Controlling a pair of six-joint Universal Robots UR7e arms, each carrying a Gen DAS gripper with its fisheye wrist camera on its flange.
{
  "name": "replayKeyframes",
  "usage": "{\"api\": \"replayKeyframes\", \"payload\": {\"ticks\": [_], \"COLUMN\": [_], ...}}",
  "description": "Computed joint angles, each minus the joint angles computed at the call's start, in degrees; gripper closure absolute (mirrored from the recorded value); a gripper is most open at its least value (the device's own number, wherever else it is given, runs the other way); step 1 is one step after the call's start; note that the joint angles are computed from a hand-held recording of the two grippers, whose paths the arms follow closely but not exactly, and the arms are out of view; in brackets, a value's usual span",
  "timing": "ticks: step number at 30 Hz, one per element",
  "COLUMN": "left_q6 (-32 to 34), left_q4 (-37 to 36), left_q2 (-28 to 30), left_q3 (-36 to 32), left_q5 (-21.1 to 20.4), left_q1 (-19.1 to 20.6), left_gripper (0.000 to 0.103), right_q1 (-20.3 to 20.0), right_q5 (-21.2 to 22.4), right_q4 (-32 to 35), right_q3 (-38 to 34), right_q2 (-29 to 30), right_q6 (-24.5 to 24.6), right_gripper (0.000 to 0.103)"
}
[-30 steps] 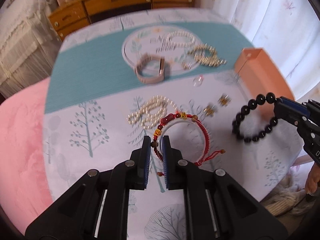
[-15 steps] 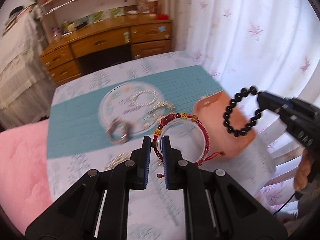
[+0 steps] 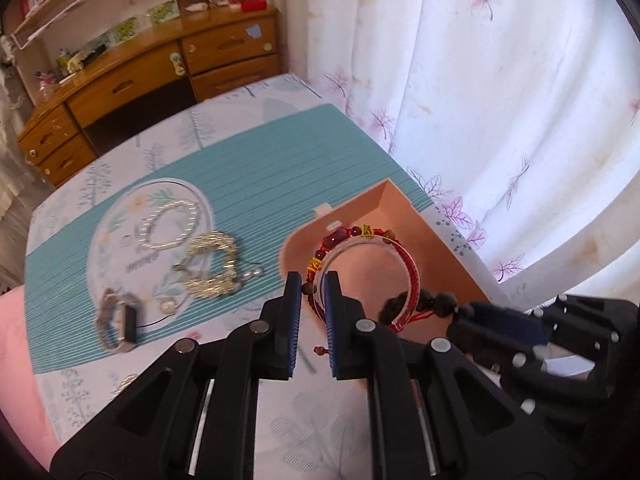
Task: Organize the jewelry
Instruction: 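Carry both bracelets into the pink box and open both grippers, then withdraw both grippers from the pink box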
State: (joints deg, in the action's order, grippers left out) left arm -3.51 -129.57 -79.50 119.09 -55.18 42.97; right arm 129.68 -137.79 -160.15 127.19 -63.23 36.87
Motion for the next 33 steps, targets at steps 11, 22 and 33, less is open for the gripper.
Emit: {"api": "replayKeyframes", "payload": {"ticks": [11, 22, 33], "left_q6": [0.70, -1.88, -9.66], "left_q4": [-1.95, 2.00, 11.04], "left_q2": [5.32, 1.40, -11.76], "left_q3": [-0.24, 0.03, 4.31], "left_q5": [-2.85, -5.02, -0.68], "left_q1": [2.36, 2.23, 0.72], "left_gripper": [0.093, 0.093, 0.093], "right_q1": [-1.06, 1.70, 4.06], "right_q5": [-3.72, -5.77, -2.19], "right_q4": [3.80, 5.65, 2.64], "right_q3": [0.53, -0.56, -3.67], "right_q2": [-0.11, 0.66, 5.07], "right_q6": [6.01, 7.63, 3.27], "right_gripper": [0.062, 0.062, 0.062]}}
